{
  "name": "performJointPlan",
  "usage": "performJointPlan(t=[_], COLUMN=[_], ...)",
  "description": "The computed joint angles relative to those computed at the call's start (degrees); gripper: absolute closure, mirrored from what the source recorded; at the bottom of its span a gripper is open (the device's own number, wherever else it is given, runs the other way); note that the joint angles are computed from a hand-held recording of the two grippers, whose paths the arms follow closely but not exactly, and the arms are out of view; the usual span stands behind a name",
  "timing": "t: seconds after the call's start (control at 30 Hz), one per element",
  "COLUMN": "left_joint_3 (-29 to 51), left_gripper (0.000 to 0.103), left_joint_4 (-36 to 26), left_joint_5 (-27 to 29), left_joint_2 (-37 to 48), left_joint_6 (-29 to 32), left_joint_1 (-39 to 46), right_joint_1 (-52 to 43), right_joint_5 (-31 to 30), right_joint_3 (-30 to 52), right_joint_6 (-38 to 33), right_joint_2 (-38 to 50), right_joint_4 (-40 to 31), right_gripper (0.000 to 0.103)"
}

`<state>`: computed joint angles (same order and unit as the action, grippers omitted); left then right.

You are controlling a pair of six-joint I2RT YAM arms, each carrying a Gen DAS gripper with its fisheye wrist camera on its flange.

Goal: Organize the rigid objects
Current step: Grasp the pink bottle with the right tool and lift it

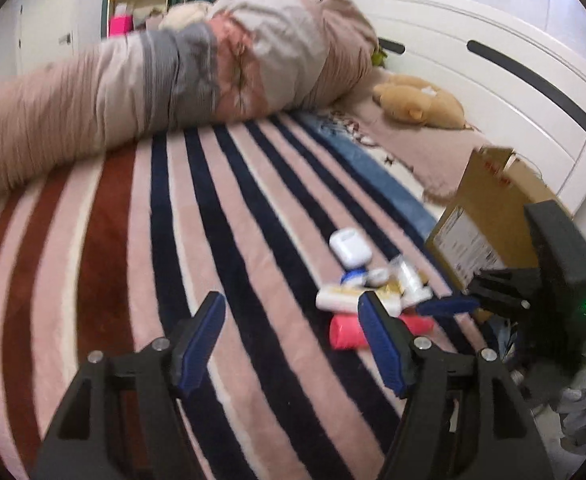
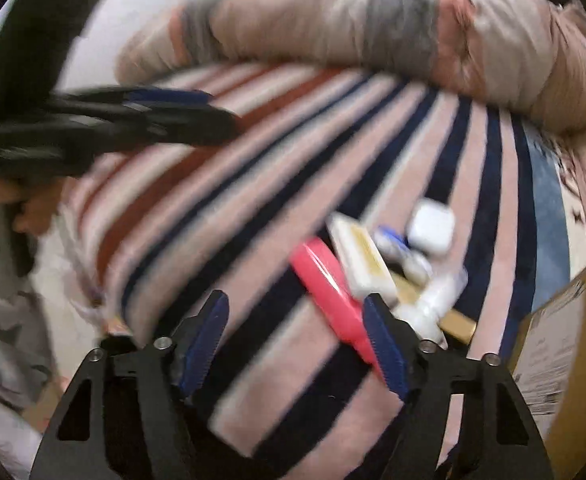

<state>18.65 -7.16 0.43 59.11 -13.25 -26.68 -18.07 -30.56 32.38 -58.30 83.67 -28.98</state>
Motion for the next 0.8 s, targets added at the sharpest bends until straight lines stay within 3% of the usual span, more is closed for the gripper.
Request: performJointPlan(t=[0.1,0.23,0.37,0.4,0.43,0.53,0.8], left_joint_3=[-2.3,-2.9,-2.4,-2.3,-2.1,-1.5,1.5], left_gripper=[0.037,0.037,0.037,0.037,0.037,0.037,0.037], left_joint_4=[5.8,9.6,10.3,10.2,9.9,8.3,-2.2], left_joint_5=[1.1,3.3,3.6,3.6,3.5,3.7,2.9], left_joint_2=[4.9,8.7,10.2,10.3,10.1,8.7,-3.0], left_joint_6=[-0.6,-1.1,-1.6,-2.0,-2.5,-2.9,-5.3], left_joint_1=[0.1,0.7,0.0,-0.2,-0.6,-1.0,-5.1], right_joint_1=[1.0,2.0,3.9,5.0,6.6,7.9,1.5], right_joint_5=[3.3,3.6,1.4,1.9,3.4,3.2,-7.5], right_joint_3=[-0.8,3.4,7.5,7.2,6.6,3.8,2.0], right_joint_6=[2.7,3.7,1.4,2.3,4.4,5.0,-2.6], right_joint_2=[6.8,14.1,17.5,18.1,18.6,15.1,-1.5], right_joint_4=[9.6,9.4,2.9,3.6,6.0,8.1,-5.3], right_gripper=[0.046,0.047,0.061,0.071,0.073,0.074,0.076])
